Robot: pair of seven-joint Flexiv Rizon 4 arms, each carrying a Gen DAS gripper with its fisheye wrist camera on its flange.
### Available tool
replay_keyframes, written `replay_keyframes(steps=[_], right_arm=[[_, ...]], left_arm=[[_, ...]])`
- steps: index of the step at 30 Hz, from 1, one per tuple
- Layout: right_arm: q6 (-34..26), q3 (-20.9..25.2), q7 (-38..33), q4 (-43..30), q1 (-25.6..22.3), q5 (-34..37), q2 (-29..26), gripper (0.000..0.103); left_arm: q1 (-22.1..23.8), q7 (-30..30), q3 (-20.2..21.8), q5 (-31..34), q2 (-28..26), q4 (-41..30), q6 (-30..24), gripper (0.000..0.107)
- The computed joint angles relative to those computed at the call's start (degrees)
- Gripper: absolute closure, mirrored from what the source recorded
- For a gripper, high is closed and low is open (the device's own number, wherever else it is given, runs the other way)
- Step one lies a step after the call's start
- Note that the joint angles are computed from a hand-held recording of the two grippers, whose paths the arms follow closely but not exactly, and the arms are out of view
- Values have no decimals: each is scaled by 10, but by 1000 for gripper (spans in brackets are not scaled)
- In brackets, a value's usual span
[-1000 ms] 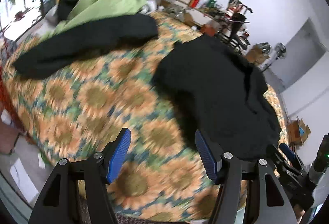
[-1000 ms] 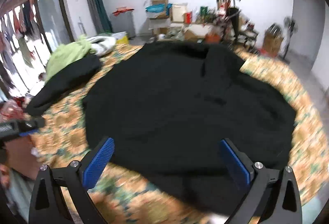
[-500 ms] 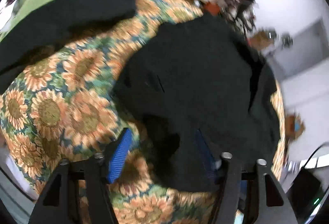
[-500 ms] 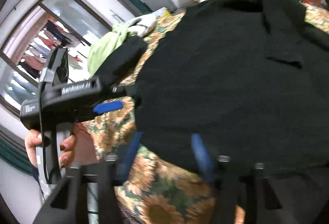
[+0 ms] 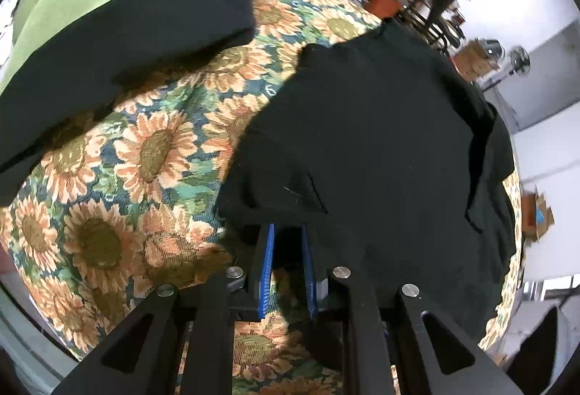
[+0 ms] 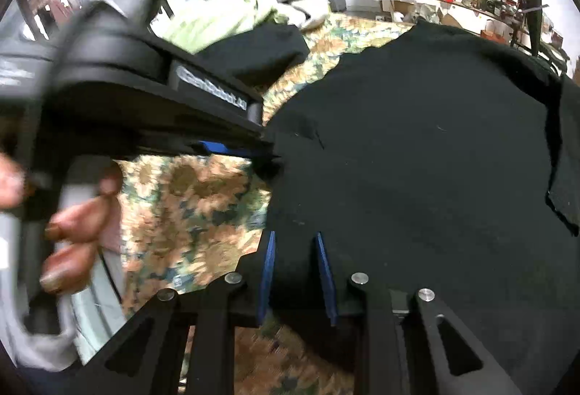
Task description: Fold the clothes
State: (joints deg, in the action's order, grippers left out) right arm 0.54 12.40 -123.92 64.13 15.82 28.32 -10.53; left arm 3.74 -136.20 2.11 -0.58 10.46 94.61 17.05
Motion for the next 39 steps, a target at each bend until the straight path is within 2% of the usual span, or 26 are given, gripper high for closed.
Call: replay_keyframes(steps=[2, 7, 10, 13, 17, 19, 22, 25, 28, 30, 32, 33, 34, 36, 39], right_arm=[[-19, 2, 3, -10, 5, 1, -13, 77], [-12, 8, -31, 4, 1, 10, -9, 76], [-50, 2, -29, -18, -11, 34, -17, 76], [-105, -5, 8, -64, -30, 66, -40, 77], [-87, -10, 14, -46, -46, 49, -25, 74], [-70, -14, 14, -28, -45, 22, -16, 73], [-90, -23, 38, -44, -48, 4, -25, 72], [-116, -28, 55, -69, -59, -2, -32, 65], [-127, -33, 36, -66, -92, 22, -14, 56], [-87, -39, 24, -26, -111, 36, 16, 51], [-13, -47, 32, 41, -131, 72, 62, 27], [28, -52, 42, 78, -137, 94, 84, 24], [62, -58, 55, 112, -142, 123, 105, 23], [90, -68, 87, 154, -138, 149, 127, 23], [180, -58, 151, 228, -117, 102, 158, 23]], left_arm=[[-2, 18, 4, -11, 3, 2, 1, 92], [-9, 62, 13, -65, 11, 22, 28, 92], [-12, 84, 14, -93, 8, 34, 43, 92], [-4, 73, 5, -64, -7, 17, 10, 92], [-1, 56, 8, -54, -10, 22, -2, 100], [1, 44, -1, -24, -12, -1, -40, 104], [-2, 38, -12, 4, -22, -36, -98, 104], [-8, 33, -18, 13, -32, -71, -156, 104], [-20, 39, -13, -4, -15, -68, -156, 104], [-27, 45, -10, -23, 3, -56, -144, 104], [-32, 48, -11, -33, 20, -45, -139, 104], [-33, 45, -14, -32, 27, -42, -141, 104], [-35, 41, -19, -23, 34, -43, -153, 104], [-37, 25, -29, -8, 48, -41, -175, 104], [-41, -2, -43, 12, 73, -36, -199, 104]])
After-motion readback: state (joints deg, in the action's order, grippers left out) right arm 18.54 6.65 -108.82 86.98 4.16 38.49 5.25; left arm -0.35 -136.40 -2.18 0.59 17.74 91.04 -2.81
